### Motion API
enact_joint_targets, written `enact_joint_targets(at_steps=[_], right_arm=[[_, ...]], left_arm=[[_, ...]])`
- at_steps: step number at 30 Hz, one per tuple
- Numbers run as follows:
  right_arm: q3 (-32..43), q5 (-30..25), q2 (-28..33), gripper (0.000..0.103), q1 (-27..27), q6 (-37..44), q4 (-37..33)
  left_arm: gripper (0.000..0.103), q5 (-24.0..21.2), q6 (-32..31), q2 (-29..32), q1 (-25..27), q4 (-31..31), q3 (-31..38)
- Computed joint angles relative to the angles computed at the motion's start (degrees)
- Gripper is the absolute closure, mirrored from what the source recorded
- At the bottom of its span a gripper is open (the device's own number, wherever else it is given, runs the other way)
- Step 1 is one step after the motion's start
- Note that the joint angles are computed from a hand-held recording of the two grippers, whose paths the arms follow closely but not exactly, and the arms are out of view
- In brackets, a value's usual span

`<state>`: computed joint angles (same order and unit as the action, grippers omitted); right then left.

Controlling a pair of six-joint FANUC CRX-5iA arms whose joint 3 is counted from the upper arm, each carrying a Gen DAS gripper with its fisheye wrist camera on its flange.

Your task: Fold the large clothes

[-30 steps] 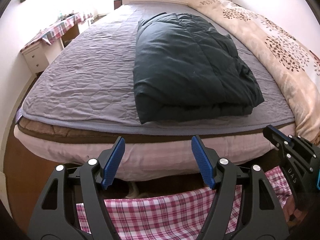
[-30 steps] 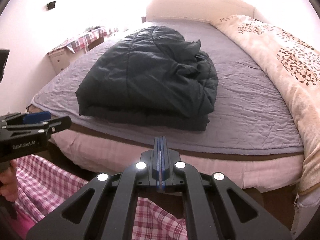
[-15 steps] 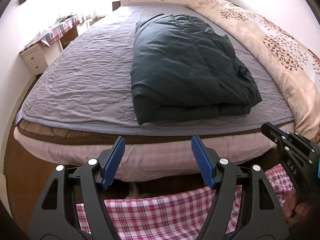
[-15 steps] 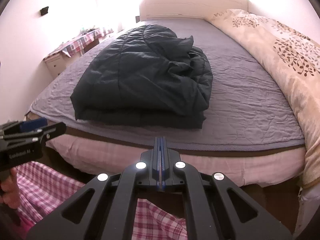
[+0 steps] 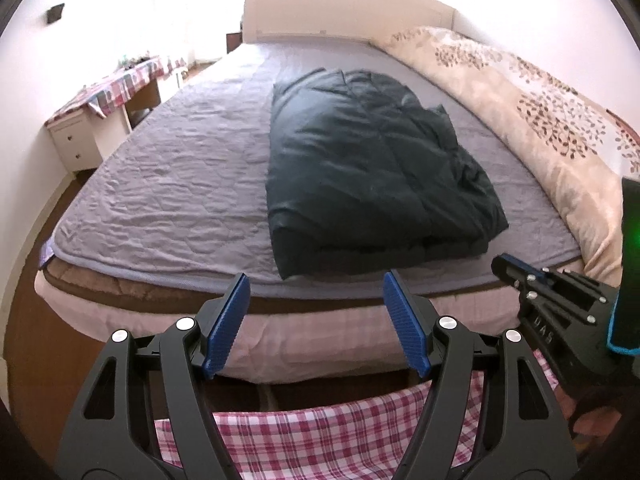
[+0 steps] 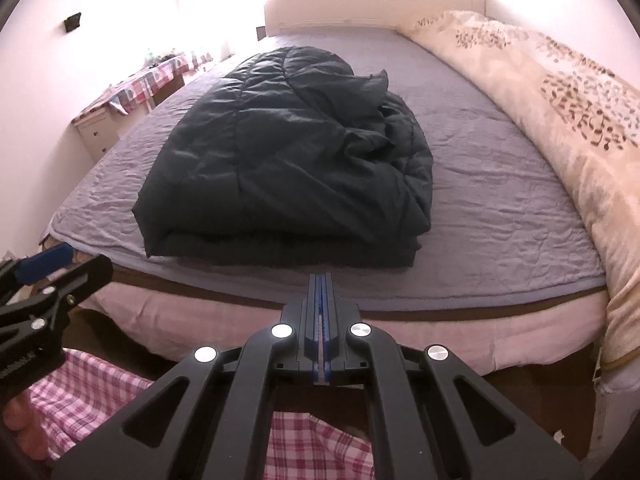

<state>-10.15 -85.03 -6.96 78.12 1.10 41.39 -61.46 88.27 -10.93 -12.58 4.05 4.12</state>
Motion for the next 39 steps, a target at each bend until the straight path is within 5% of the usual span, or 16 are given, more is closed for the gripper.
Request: enact_joint_targets(at_steps=[2, 3, 8, 39], right_arm=[[-1.0, -0.1, -0.3, 0.063, 0.7, -1.5, 1.8], [-1.6, -0.6, -0.4, 0.033, 1.2, -2.7, 3.3], [-2.1, -1.6, 0.3, 0.032, 2.9, -1.8, 7.4], [-1.4, -2.4, -0.1, 0.028, 2.4, -2.1, 3.7]], left_arm=[[0.031, 1.2, 0.2, -0.7, 0.1, 0.0, -0.5], [0.030, 1.3, 0.0, -0.7, 0.1, 0.2, -0.6], [0.030, 0.7, 0.0, -0.5, 0.1, 0.0, -0.3], [0.029, -1.4, 1.0, 0.0, 0.5, -0.1, 0.1]])
